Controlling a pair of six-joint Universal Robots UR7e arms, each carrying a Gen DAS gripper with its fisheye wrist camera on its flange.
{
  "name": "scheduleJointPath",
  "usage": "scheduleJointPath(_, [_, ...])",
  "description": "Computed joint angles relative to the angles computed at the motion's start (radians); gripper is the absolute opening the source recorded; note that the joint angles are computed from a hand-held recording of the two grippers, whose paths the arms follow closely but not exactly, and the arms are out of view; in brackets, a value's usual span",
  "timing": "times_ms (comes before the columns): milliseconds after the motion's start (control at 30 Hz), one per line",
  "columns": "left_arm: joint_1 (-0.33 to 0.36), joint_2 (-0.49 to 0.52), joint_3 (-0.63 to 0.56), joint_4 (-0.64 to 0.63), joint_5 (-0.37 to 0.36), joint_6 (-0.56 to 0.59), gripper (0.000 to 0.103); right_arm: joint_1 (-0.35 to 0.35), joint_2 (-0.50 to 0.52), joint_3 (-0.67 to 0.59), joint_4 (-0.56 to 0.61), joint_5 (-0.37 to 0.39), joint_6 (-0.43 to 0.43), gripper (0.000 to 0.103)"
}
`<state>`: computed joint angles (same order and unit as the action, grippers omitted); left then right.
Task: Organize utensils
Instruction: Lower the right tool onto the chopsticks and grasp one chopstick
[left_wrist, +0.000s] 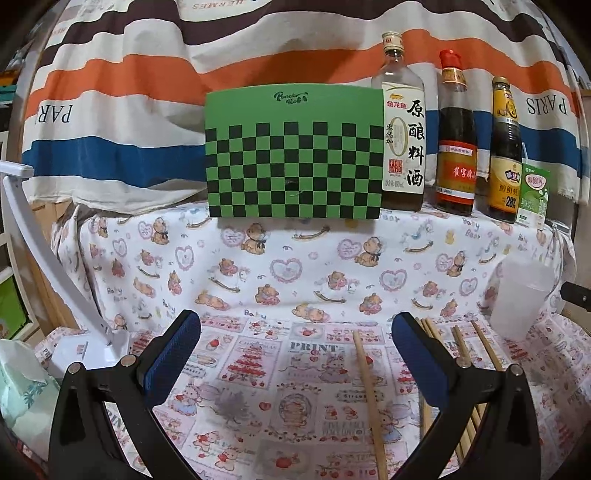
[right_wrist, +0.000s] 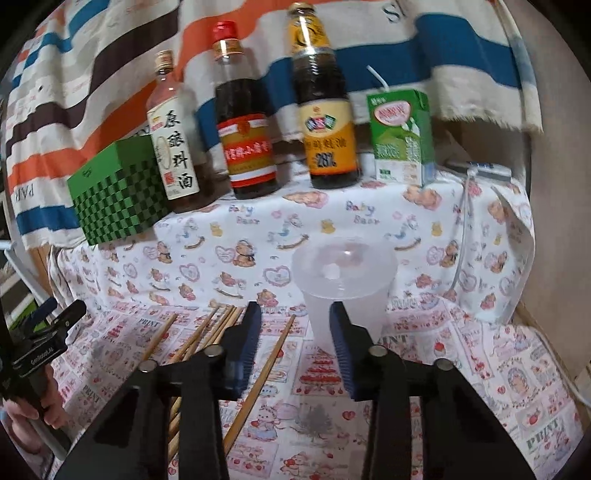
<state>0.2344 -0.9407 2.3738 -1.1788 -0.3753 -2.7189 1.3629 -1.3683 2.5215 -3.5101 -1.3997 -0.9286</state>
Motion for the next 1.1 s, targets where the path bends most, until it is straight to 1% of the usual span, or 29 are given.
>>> scheduleJointPath(33, [-0.001, 0.004, -0.002, 0.009, 0.0, -0.007, 0.103, 0.001, -0.006, -0.003, 0.028, 0.001, -0.021, 0.037])
scheduleJointPath(67, [-0.001, 0.004, 0.0, 0.006, 0.01, -0.001, 0.103, 0.009, 0.004, -0.001, 0.015, -0.012, -0.034, 0.037])
scheduleJointPath(100, [0.0, -0.001, 0.007, -0.002, 0.032, 0.011, 0.103, 0.02, 0.013, 0.003, 0.002, -0.042, -0.043, 0.037])
scheduleJointPath(133, [0.001, -0.001, 0.007, 0.001, 0.046, 0.015, 0.103, 0.031, 0.008, 0.003, 0.031, -0.063, -0.032, 0.036])
scheduleJointPath(200, [0.01, 0.013, -0.012, 0.035, 0.042, -0.002, 0.103, 0.044, -0.03, -0.005, 0.152, -0.074, 0.01, 0.033])
scheduleJointPath(233, [0.002, 0.02, -0.016, 0.052, 0.037, -0.023, 0.103, 0.05, -0.043, 0.005, 0.163, -0.065, 0.049, 0.032])
scheduleJointPath(267, [-0.003, 0.02, -0.013, 0.055, 0.035, -0.034, 0.103, 0.056, -0.042, 0.017, 0.131, -0.064, 0.064, 0.032])
scheduleJointPath(300, [-0.005, 0.014, -0.007, 0.04, 0.035, -0.026, 0.103, 0.088, -0.022, 0.03, 0.058, -0.105, 0.072, 0.032])
scheduleJointPath(333, [-0.004, 0.01, -0.004, 0.032, 0.032, -0.023, 0.103, 0.123, 0.021, 0.033, -0.028, -0.164, 0.066, 0.032])
scheduleJointPath(367, [-0.004, 0.013, -0.008, 0.042, 0.027, -0.033, 0.103, 0.159, 0.054, 0.025, -0.072, -0.226, 0.063, 0.032])
scheduleJointPath(400, [-0.005, 0.016, -0.011, 0.048, 0.023, -0.04, 0.103, 0.18, 0.074, 0.016, -0.083, -0.253, 0.056, 0.032])
scheduleJointPath(433, [-0.006, 0.017, -0.011, 0.049, 0.023, -0.04, 0.103, 0.208, 0.115, 0.006, -0.127, -0.298, 0.034, 0.032])
scheduleJointPath(467, [-0.005, 0.018, -0.011, 0.048, 0.023, -0.038, 0.103, 0.239, 0.148, -0.014, -0.138, -0.357, 0.024, 0.032])
scheduleJointPath(500, [-0.006, 0.018, -0.011, 0.045, 0.022, -0.035, 0.103, 0.247, 0.151, -0.029, -0.107, -0.373, 0.037, 0.032])
scheduleJointPath(533, [-0.006, 0.018, -0.011, 0.045, 0.022, -0.035, 0.103, 0.264, 0.174, -0.068, -0.034, -0.416, 0.077, 0.032])
scheduleJointPath(567, [-0.007, 0.019, -0.011, 0.044, 0.021, -0.036, 0.103, 0.278, 0.181, -0.107, 0.061, -0.459, 0.119, 0.032])
scheduleJointPath(600, [-0.006, 0.019, -0.012, 0.047, 0.022, -0.038, 0.103, 0.283, 0.189, -0.139, 0.127, -0.476, 0.159, 0.032])
scheduleJointPath(633, [-0.005, 0.019, -0.012, 0.047, 0.023, -0.038, 0.103, 0.29, 0.212, -0.179, 0.181, -0.505, 0.225, 0.032])
scheduleJointPath(667, [-0.005, 0.018, -0.011, 0.04, 0.021, -0.031, 0.103, 0.299, 0.236, -0.205, 0.195, -0.546, 0.266, 0.032])
scheduleJointPath(733, [-0.002, 0.016, -0.011, 0.027, 0.013, -0.015, 0.103, 0.311, 0.288, -0.244, 0.187, -0.621, 0.3, 0.032])
scheduleJointPath(800, [-0.001, 0.007, -0.002, -0.006, 0.016, 0.017, 0.103, 0.309, 0.309, -0.26, 0.192, -0.643, 0.307, 0.032])
scheduleJointPath(867, [0.0, -0.003, 0.01, -0.044, 0.028, 0.061, 0.103, 0.304, 0.319, -0.283, 0.252, -0.657, 0.344, 0.032])
scheduleJointPath(933, [0.003, 0.0, 0.006, -0.048, 0.028, 0.076, 0.103, 0.302, 0.337, -0.299, 0.267, -0.672, 0.367, 0.032])
scheduleJointPath(967, [0.003, 0.002, 0.003, -0.042, 0.027, 0.073, 0.103, 0.303, 0.356, -0.306, 0.254, -0.692, 0.372, 0.032])
scheduleJointPath(1033, [-0.004, 0.011, -0.004, -0.009, 0.019, 0.033, 0.103, 0.298, 0.38, -0.313, 0.245, -0.705, 0.379, 0.032])
scheduleJointPath(1100, [-0.012, 0.018, -0.008, 0.023, 0.005, -0.012, 0.103, 0.299, 0.398, -0.318, 0.246, -0.72, 0.38, 0.028])
